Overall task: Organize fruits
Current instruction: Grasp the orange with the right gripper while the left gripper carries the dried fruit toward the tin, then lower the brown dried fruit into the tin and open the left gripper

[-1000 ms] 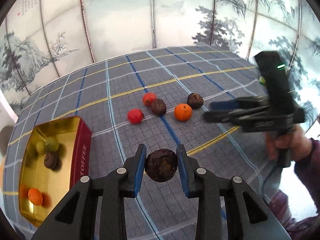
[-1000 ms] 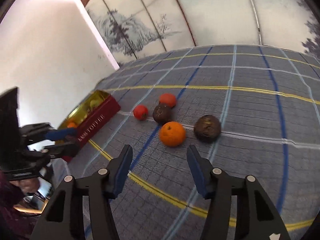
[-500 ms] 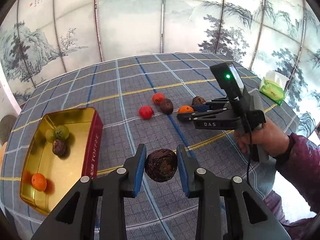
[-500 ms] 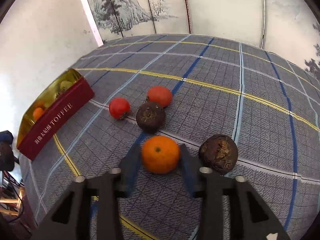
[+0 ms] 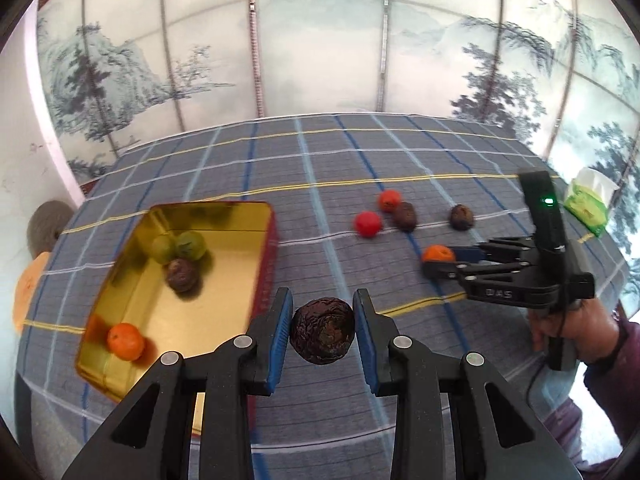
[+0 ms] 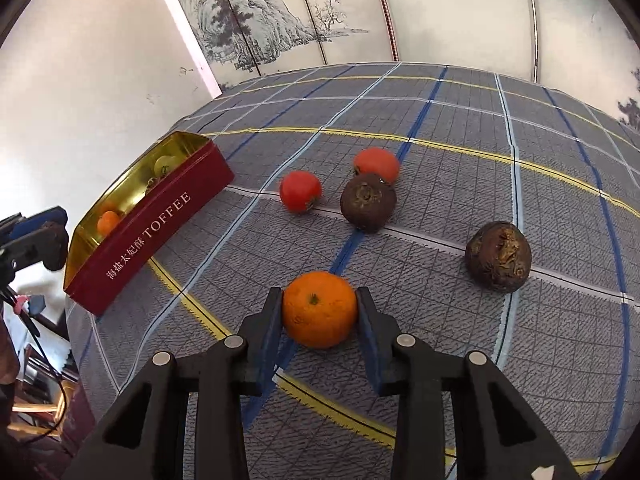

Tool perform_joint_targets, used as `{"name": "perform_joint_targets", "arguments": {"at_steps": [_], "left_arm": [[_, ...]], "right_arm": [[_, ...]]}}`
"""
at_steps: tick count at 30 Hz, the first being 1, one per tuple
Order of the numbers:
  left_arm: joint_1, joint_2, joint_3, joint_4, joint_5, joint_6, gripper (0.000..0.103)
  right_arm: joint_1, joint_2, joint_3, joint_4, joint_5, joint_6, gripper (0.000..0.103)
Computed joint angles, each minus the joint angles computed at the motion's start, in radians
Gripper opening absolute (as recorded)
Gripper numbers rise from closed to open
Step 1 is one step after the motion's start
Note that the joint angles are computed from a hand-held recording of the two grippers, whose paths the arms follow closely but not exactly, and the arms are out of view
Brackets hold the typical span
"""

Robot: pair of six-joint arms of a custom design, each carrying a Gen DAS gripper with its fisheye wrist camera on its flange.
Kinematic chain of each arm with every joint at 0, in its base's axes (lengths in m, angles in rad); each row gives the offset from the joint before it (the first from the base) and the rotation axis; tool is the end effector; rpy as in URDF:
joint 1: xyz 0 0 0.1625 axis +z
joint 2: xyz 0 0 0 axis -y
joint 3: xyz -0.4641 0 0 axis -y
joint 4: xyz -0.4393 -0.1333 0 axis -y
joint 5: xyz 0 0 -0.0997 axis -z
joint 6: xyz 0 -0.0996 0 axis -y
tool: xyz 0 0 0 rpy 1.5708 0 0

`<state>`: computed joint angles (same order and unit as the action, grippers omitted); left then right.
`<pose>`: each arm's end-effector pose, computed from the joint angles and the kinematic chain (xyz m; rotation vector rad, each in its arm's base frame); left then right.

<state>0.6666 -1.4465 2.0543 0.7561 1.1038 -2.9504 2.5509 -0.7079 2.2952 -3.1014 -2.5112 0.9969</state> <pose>-0.1562 -0.3495 0.2646 1.3658 2.3688 -0.4928 0.3962 -0.2020 -0.0392 0.0144 -2.4015 0.9818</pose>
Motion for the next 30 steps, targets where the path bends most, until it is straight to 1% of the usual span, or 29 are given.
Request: {"name": "perform_joint_targets", "arguments": {"at_steps": [5,14,22,30], "left_arm": [[0.025,-0.005,-0.006,-0.016,-0.070,0.016,0.032],[0.090,0.018,-0.018,-0.056,-0.163,0.074,0.032],[0.126,0.039,-0.019,-0.100,-0.220,0.134,0.032],[0.173,0.083,-0.046,-0.128,-0.259,0.175,0.032]], "right_arm": [[0.000,0.001,-0.004,0.014,-0.003,0.005,0.033],[-0.001,0.006,-0.011,0.029,-0.008,0.010,0.033],[0.000,0.003,-0.011,0.042,-0.010,0.014,0.033],[0.000,0.004,-0.013,0.045,-0.010,0.015,0.033]]}}
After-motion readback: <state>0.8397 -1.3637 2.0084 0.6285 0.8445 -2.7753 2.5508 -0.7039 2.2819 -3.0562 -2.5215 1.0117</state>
